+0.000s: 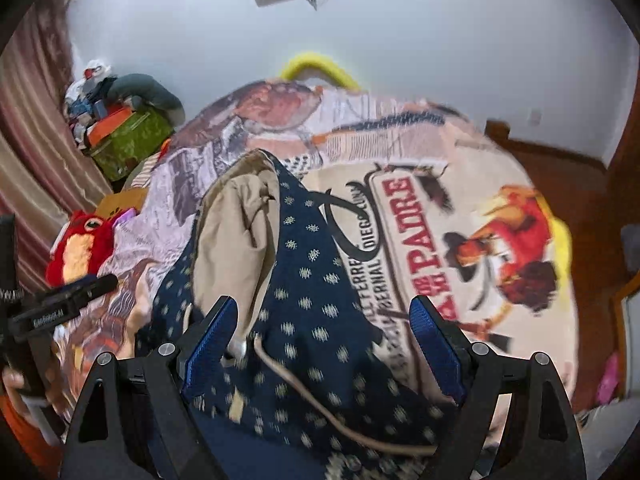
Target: Fold large clothes
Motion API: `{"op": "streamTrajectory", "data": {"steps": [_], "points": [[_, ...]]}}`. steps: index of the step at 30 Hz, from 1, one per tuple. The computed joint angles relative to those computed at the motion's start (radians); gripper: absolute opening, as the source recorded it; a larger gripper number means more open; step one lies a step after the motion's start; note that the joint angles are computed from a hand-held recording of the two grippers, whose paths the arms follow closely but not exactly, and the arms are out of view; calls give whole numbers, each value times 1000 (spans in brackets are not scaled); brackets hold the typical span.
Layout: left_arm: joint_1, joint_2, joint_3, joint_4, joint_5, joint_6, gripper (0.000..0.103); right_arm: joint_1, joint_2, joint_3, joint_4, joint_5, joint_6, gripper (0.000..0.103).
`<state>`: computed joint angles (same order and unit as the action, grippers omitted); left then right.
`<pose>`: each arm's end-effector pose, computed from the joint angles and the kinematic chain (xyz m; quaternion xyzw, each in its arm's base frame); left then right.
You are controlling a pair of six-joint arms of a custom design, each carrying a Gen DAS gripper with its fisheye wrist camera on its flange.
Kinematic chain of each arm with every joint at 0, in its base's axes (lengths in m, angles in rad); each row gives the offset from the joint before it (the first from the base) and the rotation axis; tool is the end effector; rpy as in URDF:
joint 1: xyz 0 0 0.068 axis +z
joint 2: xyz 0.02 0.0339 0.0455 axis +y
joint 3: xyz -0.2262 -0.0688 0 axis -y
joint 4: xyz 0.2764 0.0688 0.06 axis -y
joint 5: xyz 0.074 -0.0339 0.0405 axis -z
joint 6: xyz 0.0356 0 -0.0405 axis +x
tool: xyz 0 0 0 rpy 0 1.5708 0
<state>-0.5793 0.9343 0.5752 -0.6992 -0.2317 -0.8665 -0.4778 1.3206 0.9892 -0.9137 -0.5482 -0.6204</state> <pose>0.1875 -0.1129 0.1598 -0.1665 0.9468 -0.0827 0.2628 0.2556 -0.1115 0.2006 -0.1114 0.9444 0.1464 0.2725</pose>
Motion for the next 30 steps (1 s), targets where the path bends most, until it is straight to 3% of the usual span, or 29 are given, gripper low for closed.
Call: {"op": "streamTrajectory", "data": {"steps": [6, 9, 12, 14, 19, 21, 25, 30], "points": [[136, 134, -66, 221, 137, 29, 78, 123, 206, 10, 193, 87, 223, 87], [213, 140, -128, 345, 252, 9, 78, 151, 267, 1, 265, 89, 254, 87], [213, 162, -125, 383, 251, 23, 72, 159, 245, -55, 350, 62, 253, 87], [182, 183, -102, 381, 217, 34, 64, 173, 224, -82, 373, 63, 235, 82], [45, 316, 15, 357, 111, 70, 19, 207, 138, -146, 375, 61, 174, 50], [12, 357, 57, 329, 83, 78, 8, 201, 112, -160, 359, 42, 164, 38], [-57, 291, 75, 249, 4, 74, 6, 156, 54, -168, 280, -20, 108, 16], [-167, 114, 77, 101, -86, 68, 6, 82, -115, -212, 150, -62, -27, 14]]}}
